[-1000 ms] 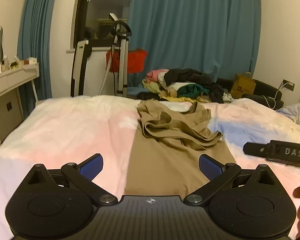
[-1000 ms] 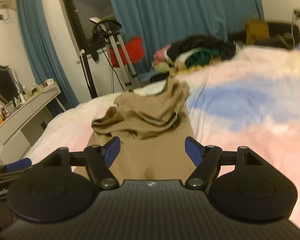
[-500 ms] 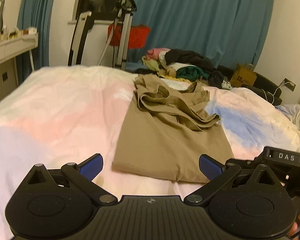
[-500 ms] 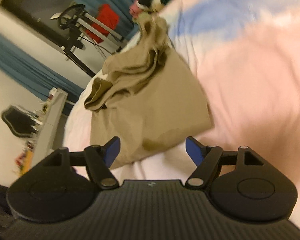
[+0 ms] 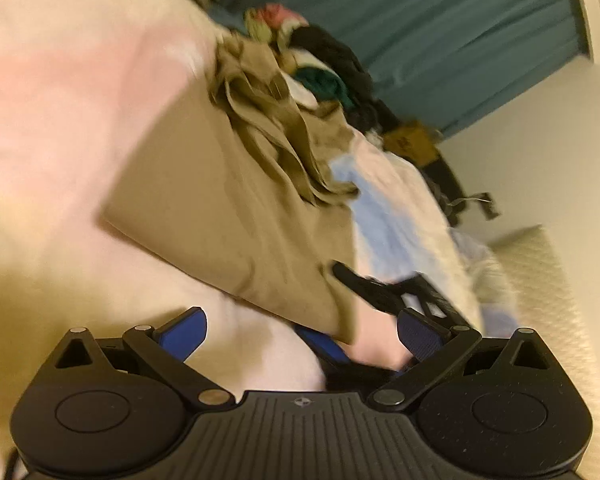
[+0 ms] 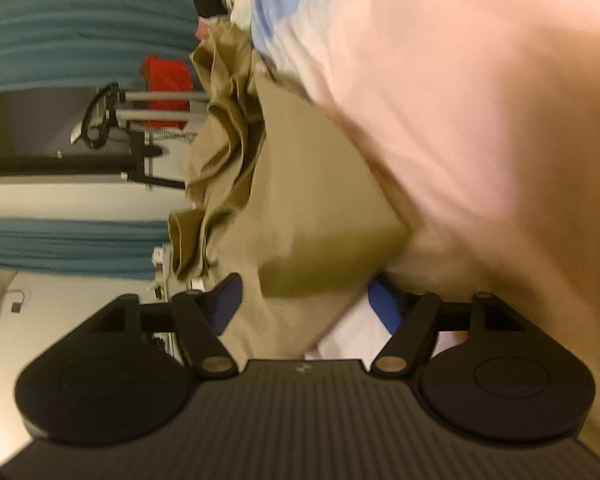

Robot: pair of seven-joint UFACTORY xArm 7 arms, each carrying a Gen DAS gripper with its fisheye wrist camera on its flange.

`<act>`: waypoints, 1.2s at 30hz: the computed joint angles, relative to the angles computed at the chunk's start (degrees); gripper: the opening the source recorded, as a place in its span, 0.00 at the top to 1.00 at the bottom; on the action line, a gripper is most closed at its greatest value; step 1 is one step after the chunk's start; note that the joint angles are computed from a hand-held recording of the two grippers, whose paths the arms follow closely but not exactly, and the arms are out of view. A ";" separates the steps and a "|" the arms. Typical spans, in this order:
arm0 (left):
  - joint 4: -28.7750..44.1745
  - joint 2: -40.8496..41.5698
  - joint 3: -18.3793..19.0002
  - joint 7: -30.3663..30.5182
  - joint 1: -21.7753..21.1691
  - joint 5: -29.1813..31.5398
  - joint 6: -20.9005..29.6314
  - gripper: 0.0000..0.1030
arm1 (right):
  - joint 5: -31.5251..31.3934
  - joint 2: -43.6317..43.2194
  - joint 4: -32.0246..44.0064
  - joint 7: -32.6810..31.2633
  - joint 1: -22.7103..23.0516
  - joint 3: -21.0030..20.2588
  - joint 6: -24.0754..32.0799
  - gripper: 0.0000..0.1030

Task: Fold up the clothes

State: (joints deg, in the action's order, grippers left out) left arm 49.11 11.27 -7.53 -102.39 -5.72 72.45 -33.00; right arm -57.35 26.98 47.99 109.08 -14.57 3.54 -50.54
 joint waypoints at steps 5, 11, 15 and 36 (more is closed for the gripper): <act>3.68 5.64 -0.77 -3.37 -0.41 1.61 -3.61 0.01 | -3.79 0.90 3.18 1.25 -0.39 -0.09 3.30 0.68; 6.90 10.00 -1.56 -6.28 -1.21 -1.29 -3.52 0.01 | -4.92 -1.06 2.53 1.95 -0.69 -0.48 3.56 0.88; 7.56 11.74 -3.12 -6.43 -0.80 -7.12 -1.33 0.00 | -2.13 -3.19 0.23 0.02 -0.51 -0.88 0.71 0.89; 2.85 17.05 -4.33 23.23 -2.83 -50.42 -8.97 0.50 | 1.97 -5.51 -1.85 -2.72 0.05 -2.66 -4.02 0.90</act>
